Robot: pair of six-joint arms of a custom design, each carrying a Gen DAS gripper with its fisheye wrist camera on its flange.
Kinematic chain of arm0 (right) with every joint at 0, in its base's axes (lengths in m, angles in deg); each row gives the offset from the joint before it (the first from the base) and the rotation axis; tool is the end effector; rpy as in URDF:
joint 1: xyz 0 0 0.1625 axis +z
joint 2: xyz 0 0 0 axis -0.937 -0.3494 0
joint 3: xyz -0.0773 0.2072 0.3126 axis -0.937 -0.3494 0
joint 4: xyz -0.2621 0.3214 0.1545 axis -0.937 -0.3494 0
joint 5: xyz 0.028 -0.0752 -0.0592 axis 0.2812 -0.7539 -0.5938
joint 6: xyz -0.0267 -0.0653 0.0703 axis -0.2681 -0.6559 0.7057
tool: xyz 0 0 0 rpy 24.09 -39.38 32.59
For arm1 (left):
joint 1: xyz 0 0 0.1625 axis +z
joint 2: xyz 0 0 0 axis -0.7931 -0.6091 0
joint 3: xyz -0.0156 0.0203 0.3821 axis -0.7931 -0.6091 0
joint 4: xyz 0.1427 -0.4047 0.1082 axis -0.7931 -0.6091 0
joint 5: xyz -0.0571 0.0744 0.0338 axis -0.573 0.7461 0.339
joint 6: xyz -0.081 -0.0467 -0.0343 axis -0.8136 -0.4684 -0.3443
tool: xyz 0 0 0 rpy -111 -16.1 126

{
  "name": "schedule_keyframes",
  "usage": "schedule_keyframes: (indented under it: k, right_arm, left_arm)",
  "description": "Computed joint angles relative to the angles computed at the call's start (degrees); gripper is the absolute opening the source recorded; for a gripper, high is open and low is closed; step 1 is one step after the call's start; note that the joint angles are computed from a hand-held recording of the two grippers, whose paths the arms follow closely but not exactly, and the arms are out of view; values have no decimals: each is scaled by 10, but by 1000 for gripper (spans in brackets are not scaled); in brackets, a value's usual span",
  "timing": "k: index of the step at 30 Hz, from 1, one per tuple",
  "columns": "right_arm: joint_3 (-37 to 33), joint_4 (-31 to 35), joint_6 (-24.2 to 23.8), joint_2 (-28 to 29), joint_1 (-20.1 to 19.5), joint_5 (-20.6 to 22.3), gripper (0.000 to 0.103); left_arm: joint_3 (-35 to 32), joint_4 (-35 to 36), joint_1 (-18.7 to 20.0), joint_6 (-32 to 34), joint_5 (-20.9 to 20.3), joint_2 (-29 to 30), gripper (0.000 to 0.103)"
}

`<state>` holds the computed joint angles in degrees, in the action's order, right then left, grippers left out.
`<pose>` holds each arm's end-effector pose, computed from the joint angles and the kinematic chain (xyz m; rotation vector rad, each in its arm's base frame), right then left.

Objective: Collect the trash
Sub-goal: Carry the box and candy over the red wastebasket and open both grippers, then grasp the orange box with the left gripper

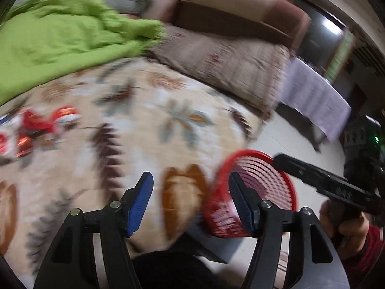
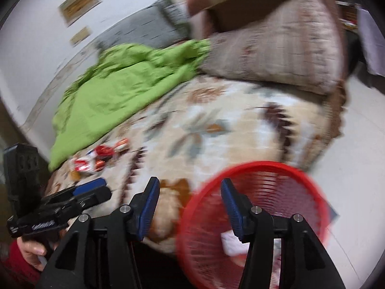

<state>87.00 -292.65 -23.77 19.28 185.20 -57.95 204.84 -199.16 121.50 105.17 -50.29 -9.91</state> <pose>0.2852 -0.3982 -0.0318 0.1666 -2.6302 1.1773 -0.0094 -0.4839 0.2879 0.8621 2.6360 -0.5973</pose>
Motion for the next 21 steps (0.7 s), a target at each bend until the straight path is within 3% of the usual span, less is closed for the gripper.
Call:
schedule_keyframes:
  k: [5,10,16,21]
  right_arm:
    - [-104,81,-47,52,21,52,57]
    - [-181,141,-61,95,34,89,58]
    - [-241,188,-74,132,45,114,59]
    - [-266,216,-72,144,40,114,60]
  left_arm:
    - [-32,-20,46,-2,26,-28,64]
    - [-72,-65,93,22,65,-34,65]
    - [-160,-132,159,69,133,20,65]
    - [-256,-122,212,73,138,93,65]
